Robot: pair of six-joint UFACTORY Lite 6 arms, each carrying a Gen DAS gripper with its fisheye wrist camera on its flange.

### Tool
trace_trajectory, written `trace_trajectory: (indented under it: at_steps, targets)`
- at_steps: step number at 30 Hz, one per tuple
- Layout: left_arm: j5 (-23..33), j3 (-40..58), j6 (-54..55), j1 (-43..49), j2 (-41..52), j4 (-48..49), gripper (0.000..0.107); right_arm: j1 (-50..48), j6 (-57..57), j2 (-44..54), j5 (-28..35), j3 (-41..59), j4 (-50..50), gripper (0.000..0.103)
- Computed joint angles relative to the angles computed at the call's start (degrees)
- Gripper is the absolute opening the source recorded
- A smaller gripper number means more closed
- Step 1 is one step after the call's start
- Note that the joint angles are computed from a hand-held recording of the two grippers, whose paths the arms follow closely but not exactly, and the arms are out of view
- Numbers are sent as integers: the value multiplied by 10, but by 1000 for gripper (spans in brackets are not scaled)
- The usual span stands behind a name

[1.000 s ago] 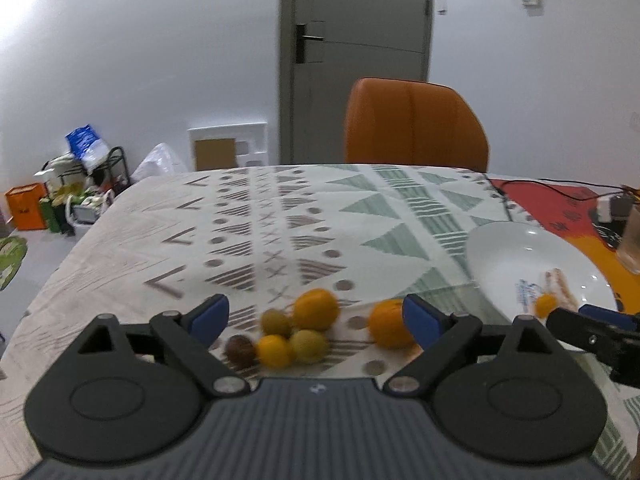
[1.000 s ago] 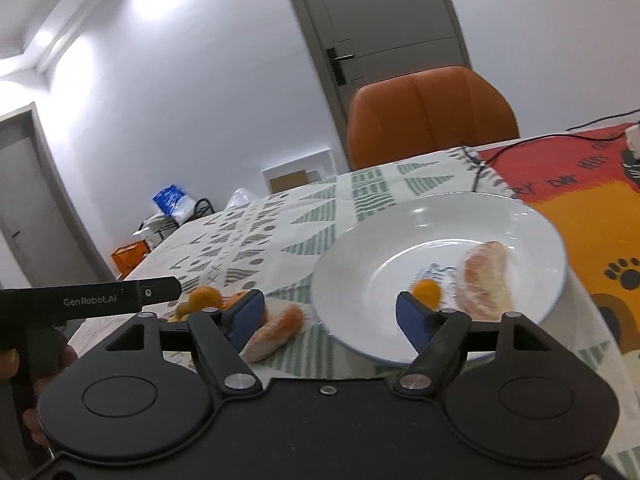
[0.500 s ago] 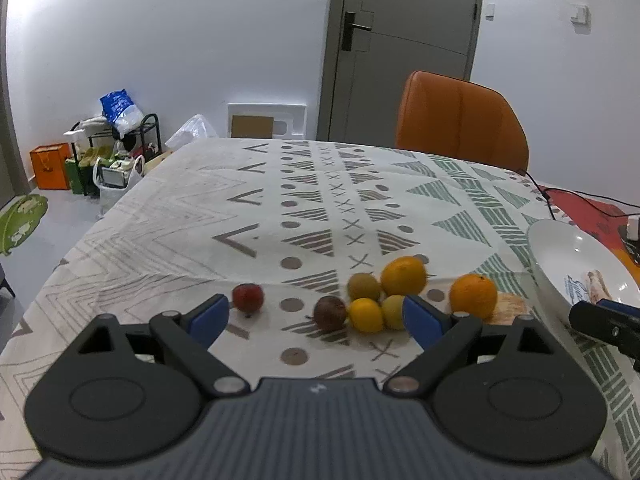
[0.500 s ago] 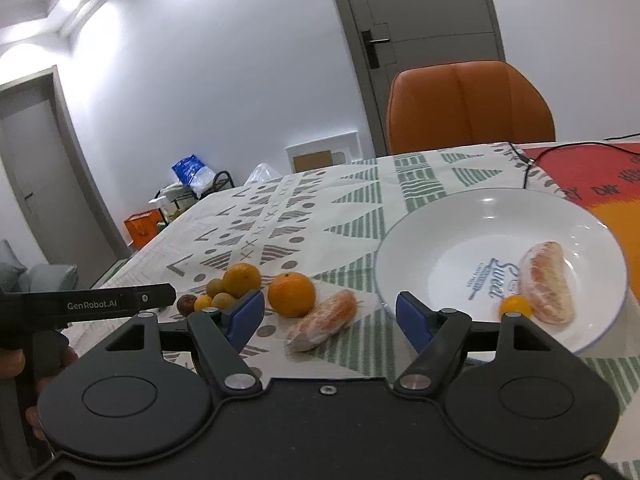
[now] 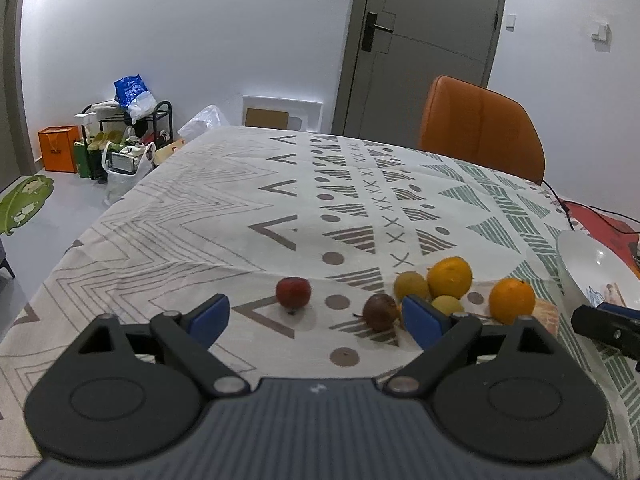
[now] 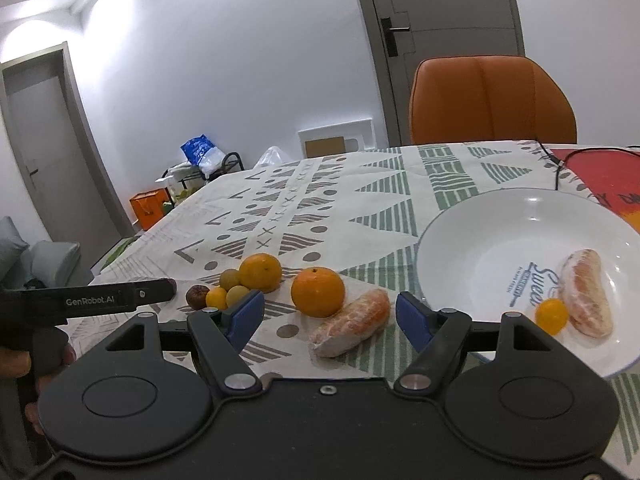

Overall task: Organize fruits
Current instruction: 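Reach the left tool toward the red fruit while right reaches toward the fruit cluster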

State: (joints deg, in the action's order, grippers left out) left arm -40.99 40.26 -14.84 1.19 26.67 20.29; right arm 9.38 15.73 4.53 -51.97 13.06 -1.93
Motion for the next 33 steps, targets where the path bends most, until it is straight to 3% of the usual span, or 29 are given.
trace_trajectory:
  at_steps: [10, 22, 25, 27, 29, 33]
  targets:
    - [-10, 40, -45, 36, 44, 58, 86, 41, -2, 47, 34, 67, 4, 72]
    - [-2, 105, -107, 49, 99, 105, 62, 92, 0, 119, 75, 162, 0, 56]
    - [-6, 112, -102, 47, 108, 100, 50, 102, -1, 136, 85, 182, 2, 51]
    - [-4, 121, -117, 51, 113, 121, 31, 105, 0, 145, 92, 194, 2, 48]
    - [2, 126, -129, 53, 113, 135, 21, 105, 4, 153, 96, 204, 1, 45]
    - [-5, 117, -147, 66, 103, 158, 21, 106, -1, 170, 104, 222, 9, 40]
